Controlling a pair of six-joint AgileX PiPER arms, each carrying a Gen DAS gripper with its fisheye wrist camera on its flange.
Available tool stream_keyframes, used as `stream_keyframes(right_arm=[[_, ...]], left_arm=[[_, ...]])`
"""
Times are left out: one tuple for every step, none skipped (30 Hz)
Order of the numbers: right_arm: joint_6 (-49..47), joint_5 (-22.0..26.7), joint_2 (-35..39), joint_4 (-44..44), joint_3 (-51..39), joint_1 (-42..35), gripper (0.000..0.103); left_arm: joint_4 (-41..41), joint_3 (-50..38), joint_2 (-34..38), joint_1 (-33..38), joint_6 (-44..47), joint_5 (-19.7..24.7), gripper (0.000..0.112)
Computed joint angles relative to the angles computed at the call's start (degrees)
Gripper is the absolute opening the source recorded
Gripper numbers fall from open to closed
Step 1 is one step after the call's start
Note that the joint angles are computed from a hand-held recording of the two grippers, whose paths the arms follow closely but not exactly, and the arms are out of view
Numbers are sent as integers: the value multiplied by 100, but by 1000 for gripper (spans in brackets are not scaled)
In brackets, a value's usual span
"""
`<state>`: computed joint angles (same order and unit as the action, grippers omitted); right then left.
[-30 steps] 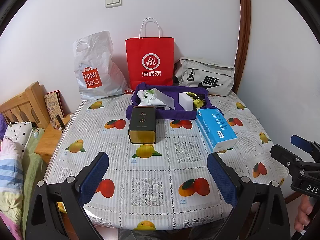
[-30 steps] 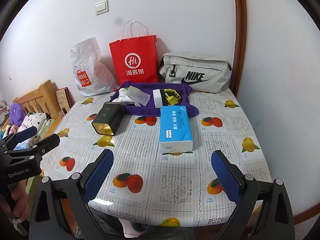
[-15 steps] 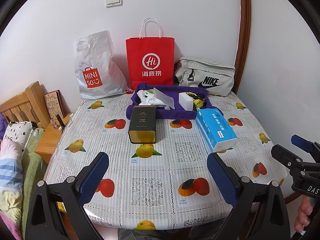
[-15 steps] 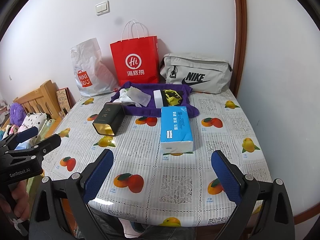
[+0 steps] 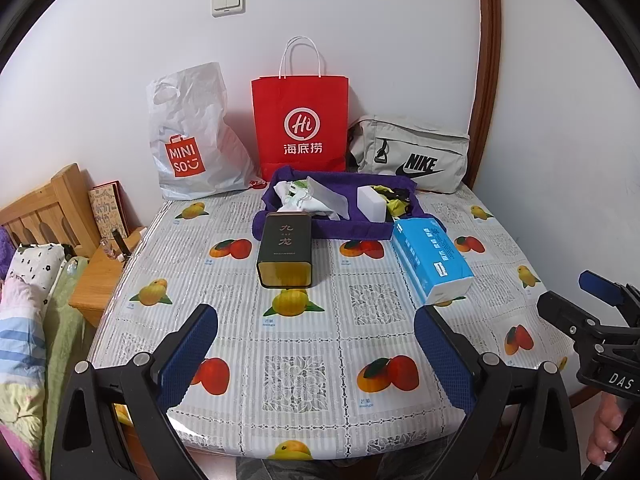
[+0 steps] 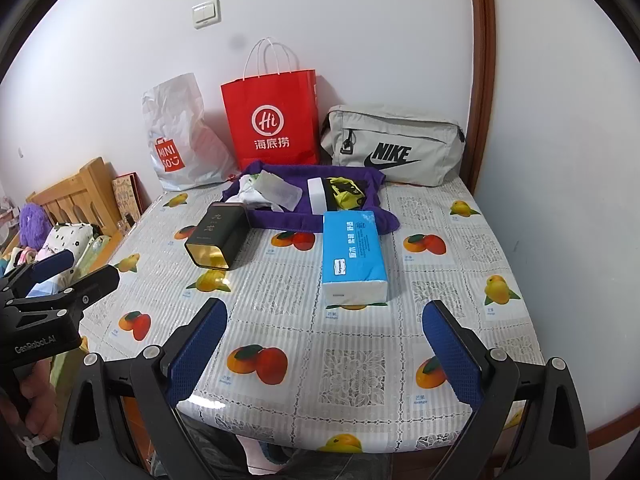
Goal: Organize soft objects
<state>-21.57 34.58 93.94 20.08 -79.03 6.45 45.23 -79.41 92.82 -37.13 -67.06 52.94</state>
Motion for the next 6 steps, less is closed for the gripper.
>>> stream_keyframes(right_arm=[[15,6,4,-15,-6,1,97],[11,0,6,-19,4,0,97],[21,1,8,-31,3,-1,97],[7,-7,13,-21,10,-6,97],[-12,-5,17,-7,8,-11,97],[-14,3,24,-11,-1,-15,97]], left_arm=[[-7,7,-4,6,10,-12,99],[-13,2,-4,6,15,-6,99],[-6,0,-3,2,6,1,99],[27,31,-10,-3,-31,-24,99],[18,21,-14,4,-2,-20,99],[13,13,-1,10,5,-13,99]])
